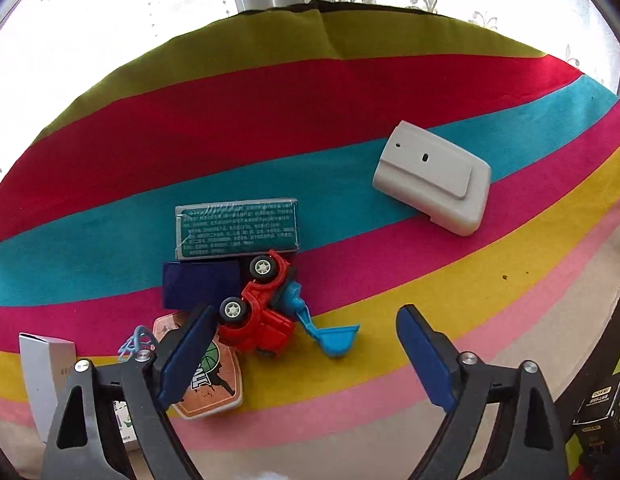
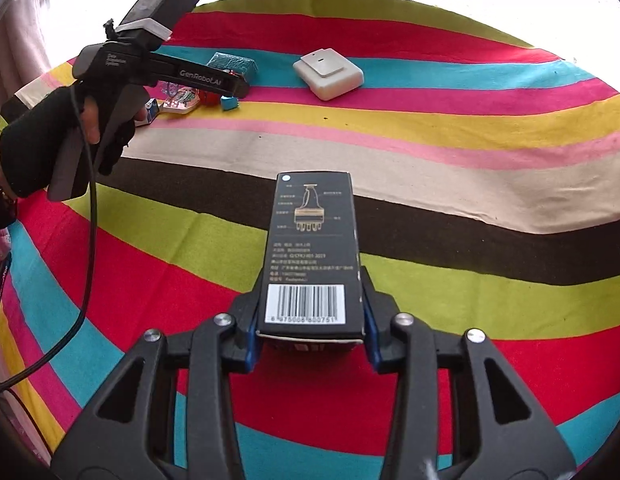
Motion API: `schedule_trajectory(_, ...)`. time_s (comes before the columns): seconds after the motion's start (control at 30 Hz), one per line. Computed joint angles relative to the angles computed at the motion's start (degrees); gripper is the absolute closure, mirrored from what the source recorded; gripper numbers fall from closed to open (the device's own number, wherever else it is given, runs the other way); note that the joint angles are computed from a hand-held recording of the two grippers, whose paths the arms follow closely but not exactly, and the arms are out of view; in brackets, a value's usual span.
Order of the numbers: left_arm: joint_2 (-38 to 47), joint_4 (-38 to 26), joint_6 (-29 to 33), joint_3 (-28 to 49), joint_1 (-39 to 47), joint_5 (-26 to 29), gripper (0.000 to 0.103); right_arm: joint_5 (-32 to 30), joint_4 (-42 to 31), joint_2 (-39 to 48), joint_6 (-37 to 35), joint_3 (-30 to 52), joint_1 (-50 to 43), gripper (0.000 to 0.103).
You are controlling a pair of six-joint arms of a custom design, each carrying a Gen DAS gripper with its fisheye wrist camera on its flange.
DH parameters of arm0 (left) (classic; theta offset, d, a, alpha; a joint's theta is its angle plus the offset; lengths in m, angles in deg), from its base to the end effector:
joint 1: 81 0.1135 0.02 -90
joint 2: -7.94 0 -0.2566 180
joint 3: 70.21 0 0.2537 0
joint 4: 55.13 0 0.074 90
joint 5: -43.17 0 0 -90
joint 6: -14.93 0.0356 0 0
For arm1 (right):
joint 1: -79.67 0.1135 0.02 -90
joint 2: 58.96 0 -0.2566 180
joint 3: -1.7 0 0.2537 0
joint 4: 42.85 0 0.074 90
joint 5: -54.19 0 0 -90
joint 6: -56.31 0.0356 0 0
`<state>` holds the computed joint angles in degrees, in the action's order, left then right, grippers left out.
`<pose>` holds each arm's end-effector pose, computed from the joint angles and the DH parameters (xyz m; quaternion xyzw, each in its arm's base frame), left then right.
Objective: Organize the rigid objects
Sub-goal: 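Grasp the red toy truck with the left tool while the right grasps the black barcode box, then carry the red truck and black box toward the purple box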
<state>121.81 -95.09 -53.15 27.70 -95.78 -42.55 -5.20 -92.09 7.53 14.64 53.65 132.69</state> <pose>0.4142 -0.1120 0.1877 0.3112 0.9034 -0.0174 0.2945 0.1405 0.1564 0.1912 0.0214 0.9411 0.0063 0.3375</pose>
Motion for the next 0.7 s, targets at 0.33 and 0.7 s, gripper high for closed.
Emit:
schedule_trajectory(0.33,-35.7,-2.2,0.2,-34.0,9.9,18.4,0.049,-0.9,2.0,-1.7,0.1,-1.9,-0.3,0.058)
schedule_trajectory(0.7,-53.8,-15.7,16.0,-47.5,36.2,29.6,0.049,0.7,0.4,1.0,0.7,-0.1,0.7,0.059)
